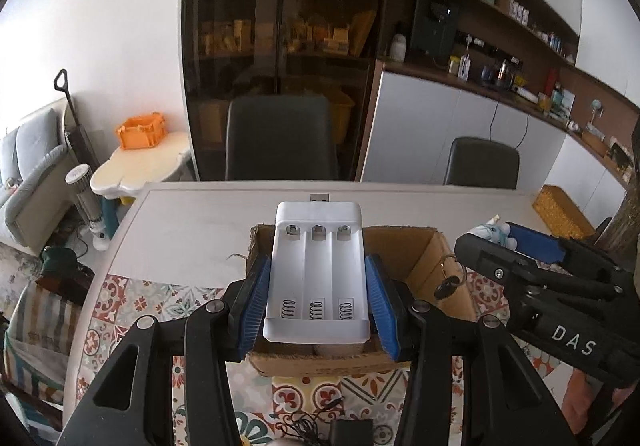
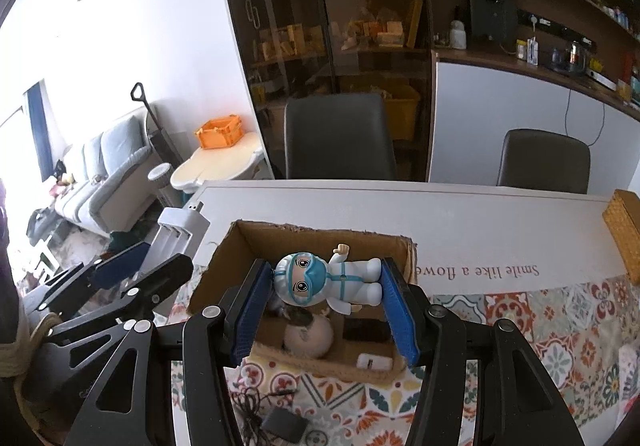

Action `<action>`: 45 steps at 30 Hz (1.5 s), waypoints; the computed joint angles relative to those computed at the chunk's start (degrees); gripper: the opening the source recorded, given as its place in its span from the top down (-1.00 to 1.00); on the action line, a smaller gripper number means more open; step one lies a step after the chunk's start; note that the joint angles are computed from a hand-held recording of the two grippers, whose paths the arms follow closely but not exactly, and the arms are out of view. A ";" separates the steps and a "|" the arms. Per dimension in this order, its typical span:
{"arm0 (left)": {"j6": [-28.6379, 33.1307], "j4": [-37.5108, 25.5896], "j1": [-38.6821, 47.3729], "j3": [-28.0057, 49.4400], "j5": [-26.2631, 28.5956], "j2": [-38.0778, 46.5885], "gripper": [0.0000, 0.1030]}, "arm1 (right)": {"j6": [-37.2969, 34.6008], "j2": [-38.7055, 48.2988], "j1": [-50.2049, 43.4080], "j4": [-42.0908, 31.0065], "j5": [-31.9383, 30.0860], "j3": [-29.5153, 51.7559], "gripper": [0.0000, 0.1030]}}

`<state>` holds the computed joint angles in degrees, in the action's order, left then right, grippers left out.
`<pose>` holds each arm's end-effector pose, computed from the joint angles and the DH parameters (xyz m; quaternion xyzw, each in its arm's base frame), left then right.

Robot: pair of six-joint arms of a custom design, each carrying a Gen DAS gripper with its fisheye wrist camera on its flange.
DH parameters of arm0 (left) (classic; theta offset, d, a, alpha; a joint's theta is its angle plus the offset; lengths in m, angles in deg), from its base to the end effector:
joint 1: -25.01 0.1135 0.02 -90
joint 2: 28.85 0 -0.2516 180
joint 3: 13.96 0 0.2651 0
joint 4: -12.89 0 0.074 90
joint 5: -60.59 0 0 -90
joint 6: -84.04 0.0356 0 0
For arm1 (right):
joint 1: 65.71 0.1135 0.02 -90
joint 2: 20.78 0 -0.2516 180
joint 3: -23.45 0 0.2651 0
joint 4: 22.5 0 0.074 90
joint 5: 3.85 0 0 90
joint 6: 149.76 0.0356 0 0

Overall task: Organize rigid objects
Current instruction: 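Open the left gripper to drop the charger while the right drops the figurine, then move both grippers back toward the silver egg and black adapter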

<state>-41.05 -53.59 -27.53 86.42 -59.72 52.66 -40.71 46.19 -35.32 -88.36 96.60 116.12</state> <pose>0.1993 -0.2306 0.3707 0.0431 0.9039 -0.0657 0.4206 0.2135 0.1177 0.3897 -0.0510 0.9025 0.1005 0.4157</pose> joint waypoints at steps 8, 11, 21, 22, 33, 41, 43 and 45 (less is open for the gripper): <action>3.95 -1.95 5.53 5.50 8.28 7.70 0.08 | -1.46 9.75 -4.55 -3.04 -5.10 5.49 -0.07; 5.72 -3.15 6.68 7.92 10.03 10.85 0.08 | -1.91 12.51 -5.63 -4.04 -6.28 6.88 -0.07; 7.68 -6.39 8.19 13.26 11.46 17.87 -0.17 | -3.37 16.89 -8.57 -5.13 -7.28 8.47 -0.07; 7.47 -6.64 8.23 13.20 11.20 17.82 -0.21 | -3.37 17.27 -8.75 -5.35 -7.31 8.84 -0.07; 0.27 -12.15 7.03 8.77 2.73 11.19 -0.65 | -1.38 18.38 -7.80 -4.85 -6.20 10.29 -0.46; -2.94 -12.37 5.05 1.81 -0.29 2.73 -0.67 | 1.65 12.98 -2.55 -5.11 -2.60 7.66 -0.47; -4.62 -13.39 4.19 0.69 -1.71 0.97 -0.71 | 2.71 11.00 -1.17 -5.15 -1.88 6.41 -0.47; -5.44 -13.86 3.63 -0.25 -2.27 -0.52 -0.76 | 3.87 9.41 0.36 -5.25 -0.91 5.39 -0.47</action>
